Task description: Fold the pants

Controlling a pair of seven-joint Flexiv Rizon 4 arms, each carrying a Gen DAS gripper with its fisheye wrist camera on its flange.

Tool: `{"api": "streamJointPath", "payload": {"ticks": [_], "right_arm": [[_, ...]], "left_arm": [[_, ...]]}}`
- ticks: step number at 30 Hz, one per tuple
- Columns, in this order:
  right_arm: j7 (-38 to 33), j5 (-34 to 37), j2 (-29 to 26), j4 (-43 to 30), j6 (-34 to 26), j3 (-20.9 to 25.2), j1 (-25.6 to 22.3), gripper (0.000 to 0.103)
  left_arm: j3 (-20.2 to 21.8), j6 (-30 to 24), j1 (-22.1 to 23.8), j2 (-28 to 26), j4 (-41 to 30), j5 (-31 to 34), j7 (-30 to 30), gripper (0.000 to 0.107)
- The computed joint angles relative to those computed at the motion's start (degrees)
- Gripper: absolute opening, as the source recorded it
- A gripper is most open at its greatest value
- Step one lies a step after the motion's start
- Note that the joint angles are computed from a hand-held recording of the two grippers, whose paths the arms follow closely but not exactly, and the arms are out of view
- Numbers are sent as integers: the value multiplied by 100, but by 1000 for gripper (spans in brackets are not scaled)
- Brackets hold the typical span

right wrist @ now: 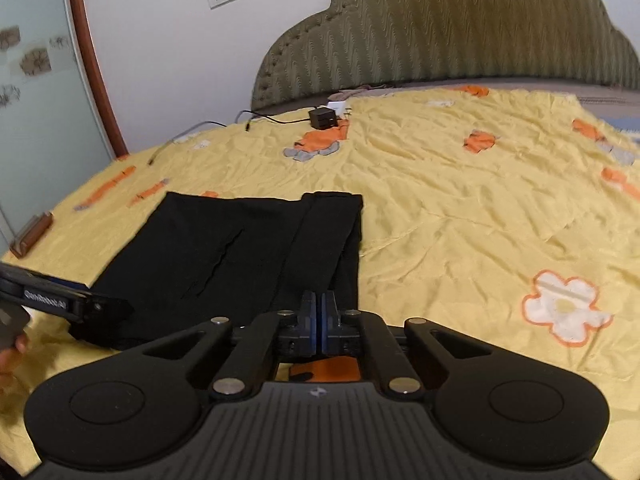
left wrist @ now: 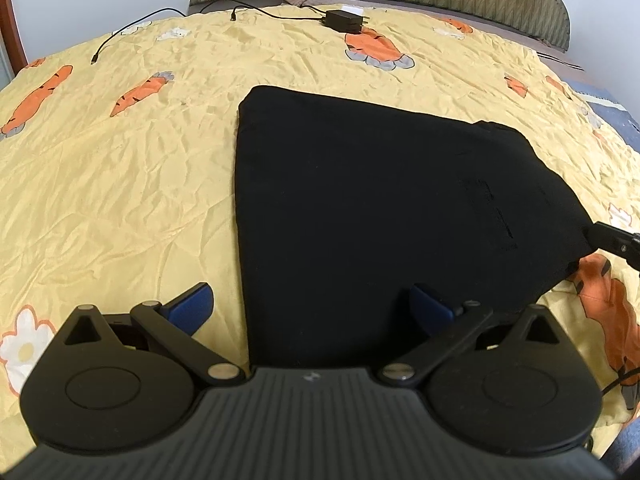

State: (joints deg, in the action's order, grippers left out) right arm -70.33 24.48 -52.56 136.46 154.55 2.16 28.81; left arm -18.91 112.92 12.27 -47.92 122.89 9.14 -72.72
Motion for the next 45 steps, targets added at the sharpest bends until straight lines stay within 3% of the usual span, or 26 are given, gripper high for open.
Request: {"api": "streamJointPath", "payload": {"ticks": [4, 7, 9, 10, 13, 16, 19, 23, 26, 29, 33, 35, 36, 37, 39, 42, 45], "right_arm": [[-287, 583, 107, -101, -559, -271, 461, 0], [-96, 473, 119, -50, -624, -255, 360, 1], [-433, 1366, 175, -231, -796, -459, 771, 2], [-380, 1481, 170, -236, -625, -511, 843, 2], [-212, 685, 227, -166, -19, -201, 418, 2], [-559, 603, 294, -442, -521, -297, 629, 3], [-902, 905, 331, -705, -1556, -578, 1029, 3], [-1118, 1410, 260, -753, -1666, -832, 1497, 3], [-1149, 1683, 351, -838, -1674, -919, 1652, 7], [-1497, 2094, 360, -1046, -2258, -1315, 2071, 28], [-1747, 2424, 160, -1051, -2510, -1777, 2600, 32], [-1808, 2669, 168, -1024, -2759, -2065, 2933, 43], [-1813, 2845, 148, -1021, -2955, -2295, 3172, 55], [-1784, 3007, 99, -1006, -3136, -2544, 3431, 58], [-1608, 3204, 32, -942, -3172, -2782, 3736, 58], [-1283, 3157, 122, -791, -2826, -2642, 3765, 58], [-1329, 3406, 123, -793, -2931, -2904, 4183, 59]], "left_arm": [[-34, -133, 53, 11, -3, 10, 47, 103], [-170, -253, 215, 1, 11, 11, 67, 103], [-285, -237, 356, 35, 75, 36, 63, 103], [-304, -181, 381, 52, 105, 64, 69, 103], [-194, -80, 239, 124, 97, 30, 51, 103], [-247, -90, 247, 110, 67, 33, -10, 103], [36, -245, -44, 123, 12, -78, 67, 103], [-172, -235, 238, 39, 85, -24, 59, 103], [-119, -252, 163, 98, 84, -128, 7, 103], [23, -164, 1, 135, 109, -192, -37, 103], [74, -169, -52, 134, 112, -229, -99, 103], [69, -195, -43, 137, 114, -247, -131, 103], [71, -211, -47, 149, 120, -267, -155, 103], [74, -215, -52, 163, 133, -285, -183, 103], [145, -179, -134, 185, 141, -321, -218, 103], [278, -100, -279, 252, 195, -356, -261, 103], [347, -51, -355, 323, 265, -347, -294, 103]]}}
